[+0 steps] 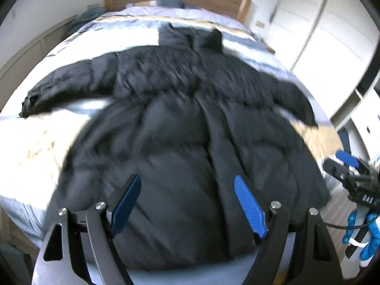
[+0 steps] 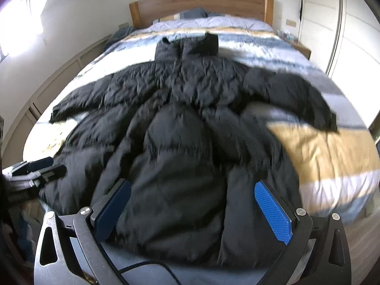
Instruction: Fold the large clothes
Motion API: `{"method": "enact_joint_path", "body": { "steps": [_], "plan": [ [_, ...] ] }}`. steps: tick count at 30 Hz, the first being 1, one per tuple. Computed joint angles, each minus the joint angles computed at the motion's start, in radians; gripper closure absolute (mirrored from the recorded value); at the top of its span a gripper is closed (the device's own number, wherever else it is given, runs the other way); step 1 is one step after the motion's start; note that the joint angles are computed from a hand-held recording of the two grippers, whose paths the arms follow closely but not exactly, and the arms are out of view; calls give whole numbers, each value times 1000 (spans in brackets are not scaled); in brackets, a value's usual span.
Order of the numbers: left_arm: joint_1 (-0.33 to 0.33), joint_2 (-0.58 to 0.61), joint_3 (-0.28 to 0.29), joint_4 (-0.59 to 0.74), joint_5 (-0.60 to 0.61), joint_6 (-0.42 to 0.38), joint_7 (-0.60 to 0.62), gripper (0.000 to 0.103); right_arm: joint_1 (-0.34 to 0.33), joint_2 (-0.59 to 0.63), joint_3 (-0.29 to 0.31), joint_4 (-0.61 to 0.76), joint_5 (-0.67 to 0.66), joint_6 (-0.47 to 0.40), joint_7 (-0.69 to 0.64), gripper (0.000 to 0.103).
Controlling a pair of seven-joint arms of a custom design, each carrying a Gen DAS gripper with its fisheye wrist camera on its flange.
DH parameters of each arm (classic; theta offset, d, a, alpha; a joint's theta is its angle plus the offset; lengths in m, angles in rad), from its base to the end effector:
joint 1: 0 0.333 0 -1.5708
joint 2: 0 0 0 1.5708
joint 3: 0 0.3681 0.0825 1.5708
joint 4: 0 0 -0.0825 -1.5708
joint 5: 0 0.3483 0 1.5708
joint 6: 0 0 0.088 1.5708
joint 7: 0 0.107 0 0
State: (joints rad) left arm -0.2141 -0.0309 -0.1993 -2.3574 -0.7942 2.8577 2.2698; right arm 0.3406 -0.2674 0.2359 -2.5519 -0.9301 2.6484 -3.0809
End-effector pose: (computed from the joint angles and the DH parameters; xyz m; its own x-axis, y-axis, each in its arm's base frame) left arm 0.4733 -0.1660 0.4650 -0.4419 -0.8745 0.2000 -0.7830 0.2672 -0.5618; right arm 0.3328 0.2477 0.4628 -0.2554 -0.9637 -0.0780 -0.7329 0.2456 -0.6345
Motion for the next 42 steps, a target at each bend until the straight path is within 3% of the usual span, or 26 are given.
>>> {"method": "enact_joint_path", "body": {
  "steps": [6,11,14,17,21,24,29,32,33,34,42],
  "plan": [
    [149,257,73,369,55,-166,-184,23,-68,49,-53,119,-88,5,-57,1],
    [273,486,89,635,70,-227,-369,23,-109,143,-104,238,-126,24,-111,1],
    [319,607,99,761,92,-219,-484,23,-127,218,-144,303,-126,61,-127,1],
    [393,721,60,883,66,-241,-561,23,-132,290,-177,359,-116,85,-130,1],
    [457,833,9,982,45,-196,-660,23,-127,366,-216,411,-91,107,-150,1],
    [543,912,-109,1057,-37,-172,-610,23,-124,406,-240,434,-61,117,-176,1],
    [574,1013,-172,1179,-93,-164,-617,27,-116,438,-274,439,-36,135,-179,1],
    [569,1029,-192,1208,-109,-145,-627,61,-116,433,-288,424,-39,148,-167,1],
    [583,1030,-217,1200,-132,-134,-604,78,-117,429,-291,418,-40,150,-165,1],
    [582,1030,-221,1212,-134,-138,-605,85,-118,425,-293,411,-45,153,-159,1],
    [571,928,-244,1144,-150,-123,-490,91,-135,355,-296,341,-171,172,-18,1]
  ]
}}
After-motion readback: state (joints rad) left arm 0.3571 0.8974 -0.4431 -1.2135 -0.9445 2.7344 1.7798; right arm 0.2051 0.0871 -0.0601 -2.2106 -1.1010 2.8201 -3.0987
